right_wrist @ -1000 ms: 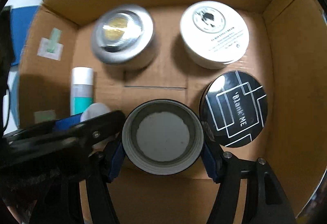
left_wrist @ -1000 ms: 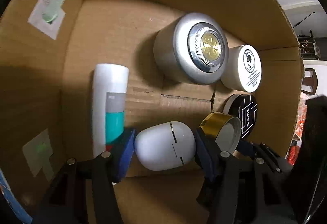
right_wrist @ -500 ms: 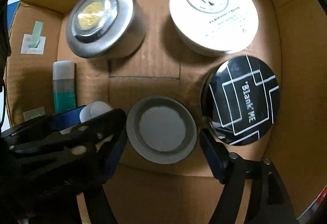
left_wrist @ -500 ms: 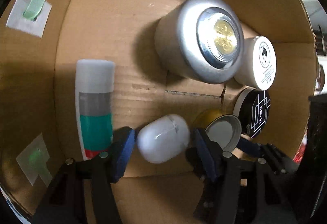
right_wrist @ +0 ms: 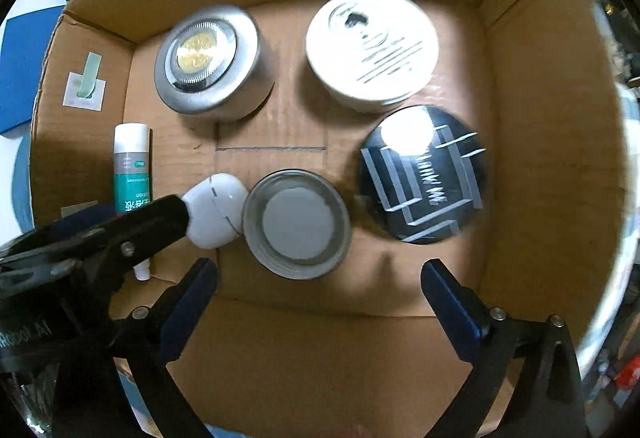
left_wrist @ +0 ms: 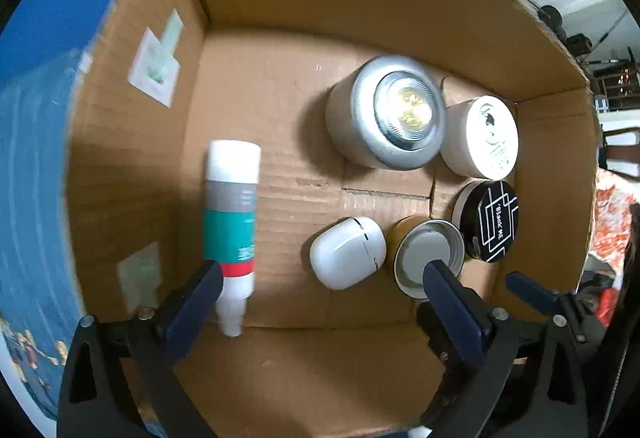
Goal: Organize rigid objects
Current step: 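Lower the earbud case and tape roll into the box and open both tools, then withdraw both tools from the box back toward the bed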
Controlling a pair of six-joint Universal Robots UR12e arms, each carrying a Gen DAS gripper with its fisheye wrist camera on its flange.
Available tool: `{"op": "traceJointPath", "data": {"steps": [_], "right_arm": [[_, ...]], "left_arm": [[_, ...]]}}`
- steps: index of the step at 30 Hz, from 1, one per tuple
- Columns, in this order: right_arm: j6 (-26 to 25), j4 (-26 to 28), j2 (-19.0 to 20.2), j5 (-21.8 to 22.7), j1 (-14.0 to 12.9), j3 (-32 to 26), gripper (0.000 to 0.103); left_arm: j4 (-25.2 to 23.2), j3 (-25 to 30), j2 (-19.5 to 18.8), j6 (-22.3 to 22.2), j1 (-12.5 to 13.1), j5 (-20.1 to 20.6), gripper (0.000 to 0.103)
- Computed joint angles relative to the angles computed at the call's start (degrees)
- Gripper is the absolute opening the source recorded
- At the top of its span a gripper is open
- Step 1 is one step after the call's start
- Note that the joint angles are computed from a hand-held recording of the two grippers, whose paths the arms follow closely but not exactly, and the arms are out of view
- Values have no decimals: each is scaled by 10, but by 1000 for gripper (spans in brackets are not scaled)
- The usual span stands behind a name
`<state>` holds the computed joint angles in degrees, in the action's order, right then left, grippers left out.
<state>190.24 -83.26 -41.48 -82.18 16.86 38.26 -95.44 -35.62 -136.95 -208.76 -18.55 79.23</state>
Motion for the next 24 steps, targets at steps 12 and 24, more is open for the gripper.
{"op": "traceJointPath", "data": {"steps": [12, 24], "right_arm": [[-4, -60, -69, -45, -8, 75, 103], [-12, -159, -132, -84, 7, 154, 103]], "left_arm": [[21, 2, 30, 8, -11, 80, 102], [137, -122, 109, -13, -33, 140, 102]]}}
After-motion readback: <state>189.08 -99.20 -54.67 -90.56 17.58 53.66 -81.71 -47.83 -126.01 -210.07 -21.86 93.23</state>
